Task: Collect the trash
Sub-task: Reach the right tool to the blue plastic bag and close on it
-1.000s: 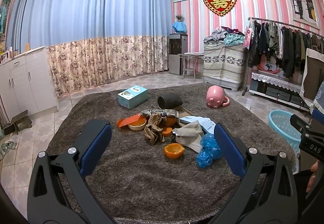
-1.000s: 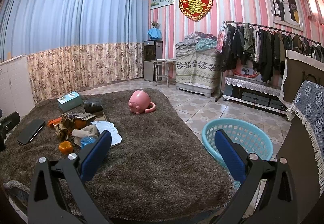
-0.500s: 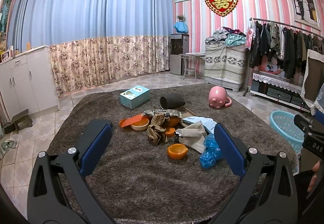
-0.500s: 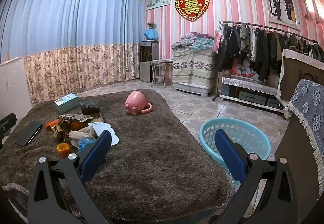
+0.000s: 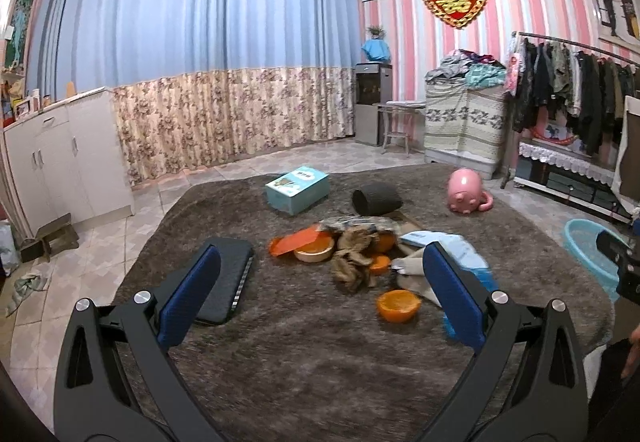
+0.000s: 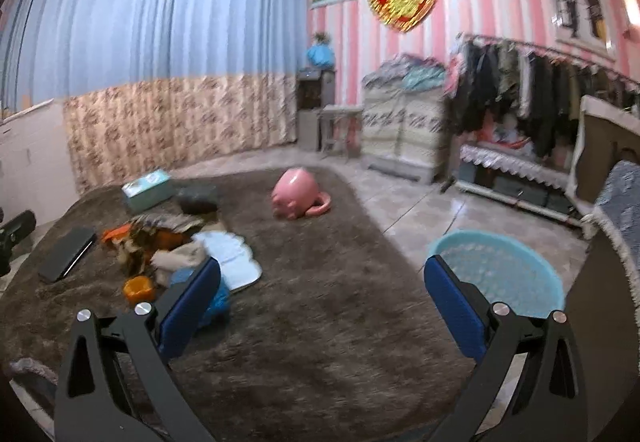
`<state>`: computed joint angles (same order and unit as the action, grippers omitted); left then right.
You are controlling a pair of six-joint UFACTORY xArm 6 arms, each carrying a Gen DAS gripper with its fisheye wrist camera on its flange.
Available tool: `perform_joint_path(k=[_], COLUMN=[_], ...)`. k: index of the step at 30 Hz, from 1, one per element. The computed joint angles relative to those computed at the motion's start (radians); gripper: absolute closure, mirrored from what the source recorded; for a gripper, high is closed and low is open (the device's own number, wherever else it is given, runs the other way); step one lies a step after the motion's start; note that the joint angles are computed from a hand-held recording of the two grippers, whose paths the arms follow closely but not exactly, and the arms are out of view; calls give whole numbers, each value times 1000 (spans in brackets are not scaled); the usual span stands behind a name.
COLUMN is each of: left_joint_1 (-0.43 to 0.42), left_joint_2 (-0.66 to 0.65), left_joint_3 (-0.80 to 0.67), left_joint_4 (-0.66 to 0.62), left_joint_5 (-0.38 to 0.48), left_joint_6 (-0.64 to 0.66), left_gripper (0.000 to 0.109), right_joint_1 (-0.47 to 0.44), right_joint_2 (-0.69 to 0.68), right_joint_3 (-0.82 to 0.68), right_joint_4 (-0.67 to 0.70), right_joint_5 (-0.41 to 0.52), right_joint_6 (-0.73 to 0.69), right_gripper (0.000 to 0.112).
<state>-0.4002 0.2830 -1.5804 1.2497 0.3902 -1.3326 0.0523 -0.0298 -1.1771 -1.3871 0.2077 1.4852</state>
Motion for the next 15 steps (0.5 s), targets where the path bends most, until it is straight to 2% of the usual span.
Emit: perform_joint_path(k=[3,7,10,15], left_joint_1=[29,76,93,126], left_joint_2=[16,51,77,110], left_joint_3=[-1,-4,-16,-21], left_joint_4=[-30,-113,-122,-167], left_joint_5=[-12,-38,-15,-21], left_joint_6=[22,89,103,128], left_gripper=[11,11,11,11], right_joint_1=[15,62,86,139], right_joint_2=[66,148,222,349], right_joint_3=[-34,-106,-158,-256], right_joint_4=[142,193,334,557], right_joint_5=[-50,-29,-43,17], right_joint_6=[-144,-244,-386,-640], right_gripper=[13,13,13,13])
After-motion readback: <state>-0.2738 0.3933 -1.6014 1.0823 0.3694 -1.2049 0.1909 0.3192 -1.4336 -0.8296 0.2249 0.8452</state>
